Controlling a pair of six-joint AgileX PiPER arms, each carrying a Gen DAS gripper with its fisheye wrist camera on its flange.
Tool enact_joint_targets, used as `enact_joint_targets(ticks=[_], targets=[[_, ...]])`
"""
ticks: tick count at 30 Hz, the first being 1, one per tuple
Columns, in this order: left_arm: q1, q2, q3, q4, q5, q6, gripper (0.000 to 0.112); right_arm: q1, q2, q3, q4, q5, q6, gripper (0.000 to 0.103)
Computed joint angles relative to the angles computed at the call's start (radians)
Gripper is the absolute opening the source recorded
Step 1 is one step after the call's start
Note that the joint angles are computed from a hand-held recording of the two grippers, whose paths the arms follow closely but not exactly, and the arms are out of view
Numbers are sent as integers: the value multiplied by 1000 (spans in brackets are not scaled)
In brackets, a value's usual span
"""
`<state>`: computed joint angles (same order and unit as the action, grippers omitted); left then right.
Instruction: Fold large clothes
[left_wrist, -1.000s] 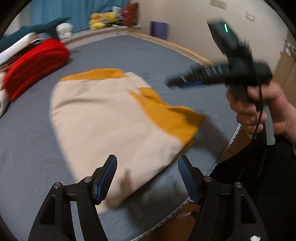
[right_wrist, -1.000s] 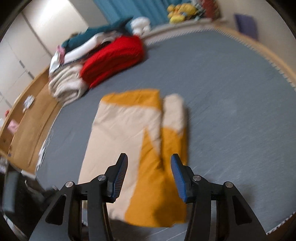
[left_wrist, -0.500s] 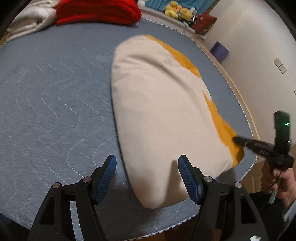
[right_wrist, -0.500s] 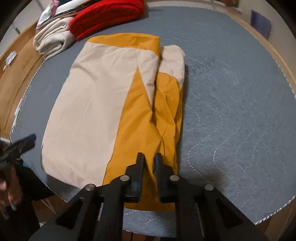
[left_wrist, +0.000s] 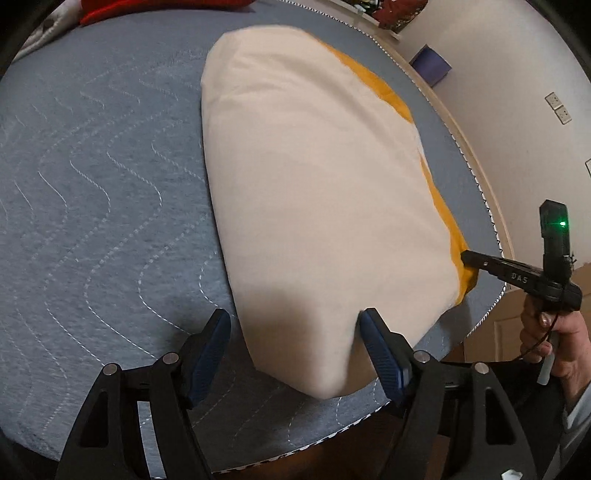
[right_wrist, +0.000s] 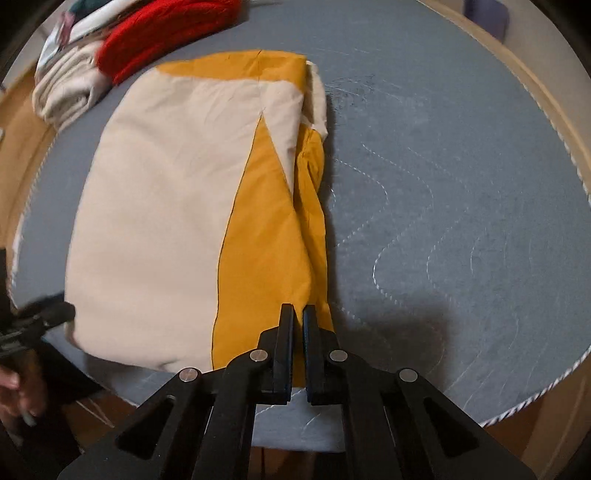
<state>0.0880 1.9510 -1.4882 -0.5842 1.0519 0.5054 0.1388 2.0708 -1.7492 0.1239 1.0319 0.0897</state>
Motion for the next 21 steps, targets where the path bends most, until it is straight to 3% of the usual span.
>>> enact_joint_targets(ticks=[2,4,7,13,21], targets=[[6,-8,1,-27,12,38,67,14,26,-40,-24,28,25,4],[-30,-8,39,50,-39,56,69,33,52,-63,-61,66,42,4],[-47,51,22,109,-32,-10,71,58,117,-112,-102,128,49,4],[-79,8,50,135,-65,-26,71,80,86,-48,-134,68,67,4],[-32,43,7,110,-10,-25,73,151,26,43,-234,-29,95,7]])
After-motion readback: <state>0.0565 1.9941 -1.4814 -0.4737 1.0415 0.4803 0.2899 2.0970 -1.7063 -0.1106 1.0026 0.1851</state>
